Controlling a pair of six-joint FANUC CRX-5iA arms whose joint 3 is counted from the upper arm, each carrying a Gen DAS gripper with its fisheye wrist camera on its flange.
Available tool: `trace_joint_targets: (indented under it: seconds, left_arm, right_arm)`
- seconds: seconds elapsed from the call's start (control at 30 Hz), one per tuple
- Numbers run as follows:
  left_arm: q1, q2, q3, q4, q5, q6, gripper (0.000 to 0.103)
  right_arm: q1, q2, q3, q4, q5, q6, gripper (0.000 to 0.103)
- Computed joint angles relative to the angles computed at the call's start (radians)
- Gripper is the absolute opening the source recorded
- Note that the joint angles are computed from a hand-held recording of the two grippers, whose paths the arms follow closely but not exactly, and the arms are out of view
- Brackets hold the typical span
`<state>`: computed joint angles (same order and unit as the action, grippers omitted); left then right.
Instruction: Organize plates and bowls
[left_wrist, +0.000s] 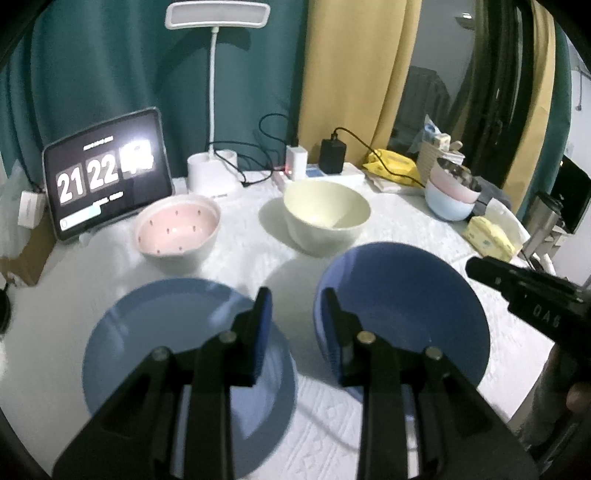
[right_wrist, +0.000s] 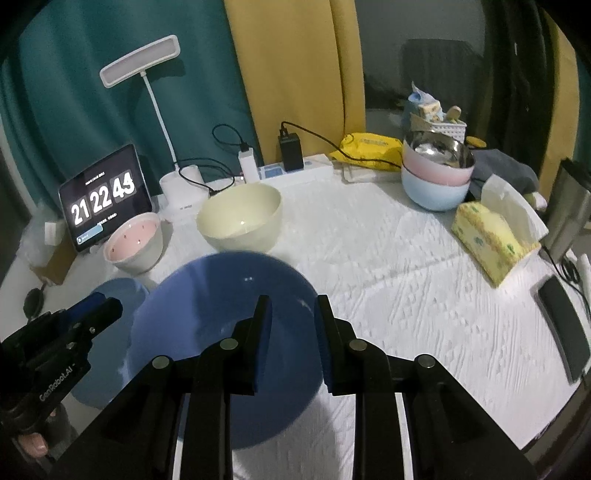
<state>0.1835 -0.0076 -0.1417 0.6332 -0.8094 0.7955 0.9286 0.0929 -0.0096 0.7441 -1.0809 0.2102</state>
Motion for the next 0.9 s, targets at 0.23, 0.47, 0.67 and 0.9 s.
trace_joint_targets:
  seconds: [0.23, 0.47, 0.67, 0.9]
  left_arm:
    - [-0.018, 0.04, 0.061, -0.037, 0.007, 0.033, 0.036]
    - [-0.034, 0.092, 0.126, -0.059, 0.002, 0.055, 0.044]
    - [-0.045, 0.135, 0.181, -0.078, 0.004, 0.07, 0.044]
    - [-0.053, 0.198, 0.263, -0.124, -0.018, 0.125, 0.045]
  right_arm:
    - [-0.035, 0.033, 0.053, 0.006, 0.014, 0.058, 0.025]
    - [-0.066, 0.07, 0.104, -0.008, 0.022, 0.115, 0.025]
    - [-0.095, 0.098, 0.142, -0.017, 0.036, 0.162, 0.025]
    - [-0.129, 0.138, 0.193, -0.047, 0.054, 0.21, 0.025]
